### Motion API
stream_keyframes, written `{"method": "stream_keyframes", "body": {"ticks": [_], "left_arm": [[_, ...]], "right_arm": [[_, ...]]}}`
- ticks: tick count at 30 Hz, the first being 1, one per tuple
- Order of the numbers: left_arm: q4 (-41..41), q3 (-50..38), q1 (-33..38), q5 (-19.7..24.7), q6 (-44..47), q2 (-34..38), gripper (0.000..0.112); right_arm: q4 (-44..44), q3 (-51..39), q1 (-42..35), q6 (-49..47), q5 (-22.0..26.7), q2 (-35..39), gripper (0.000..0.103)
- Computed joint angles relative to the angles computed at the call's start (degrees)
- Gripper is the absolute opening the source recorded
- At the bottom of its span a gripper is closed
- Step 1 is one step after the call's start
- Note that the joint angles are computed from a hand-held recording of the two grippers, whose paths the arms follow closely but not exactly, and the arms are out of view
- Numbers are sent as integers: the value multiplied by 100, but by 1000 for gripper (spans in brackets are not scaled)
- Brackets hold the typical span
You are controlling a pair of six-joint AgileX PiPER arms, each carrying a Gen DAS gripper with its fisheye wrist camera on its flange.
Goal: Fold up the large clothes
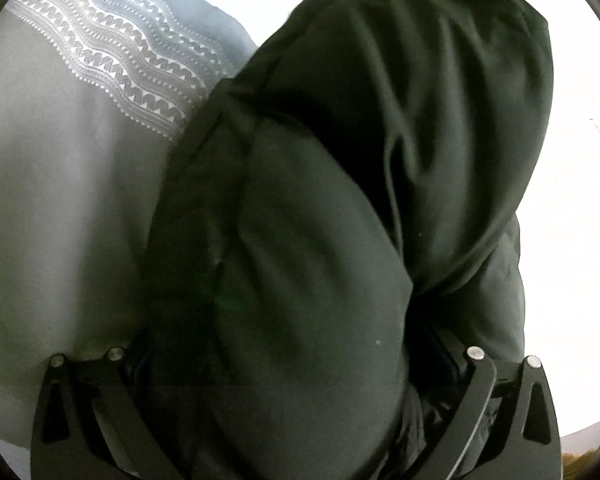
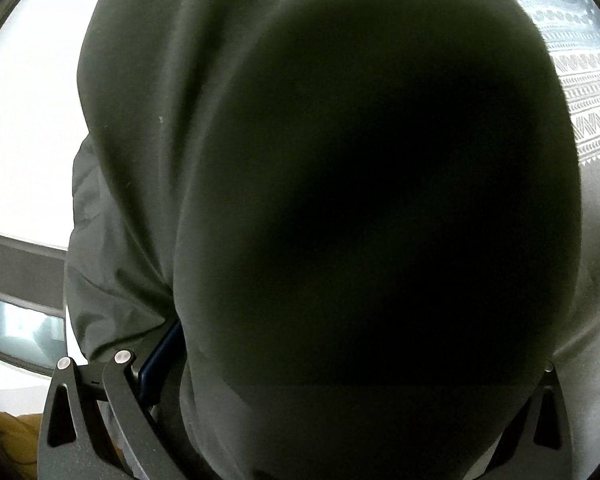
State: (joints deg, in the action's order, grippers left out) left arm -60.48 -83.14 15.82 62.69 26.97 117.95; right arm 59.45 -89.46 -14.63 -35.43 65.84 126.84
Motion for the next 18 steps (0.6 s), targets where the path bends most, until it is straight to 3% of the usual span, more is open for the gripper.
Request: {"method": "stream_keyframes", "body": {"ticks": [2,4,5,7,10,18], "left_arm": [[-336,242,33,57,179,-86,64],[-726,537,31,167,434,-225,44],[-779,614,-7,164,492,-313,37],[-856,742,-118,119,539,-522,30],[-1046,1023,-191,6,571,-893,24],[-1835,1866,174,436,962,-2152,21]], "right_arm": [[-19,92,46,38,-90,-114,97],[204,182,37,-25,12,-183,66],[233,214,65,-13,17,-235,61],[214,241,171,63,7,-368,42],[137,198,480,351,-237,-542,30],[-223,117,953,897,-325,-1554,19]]}}
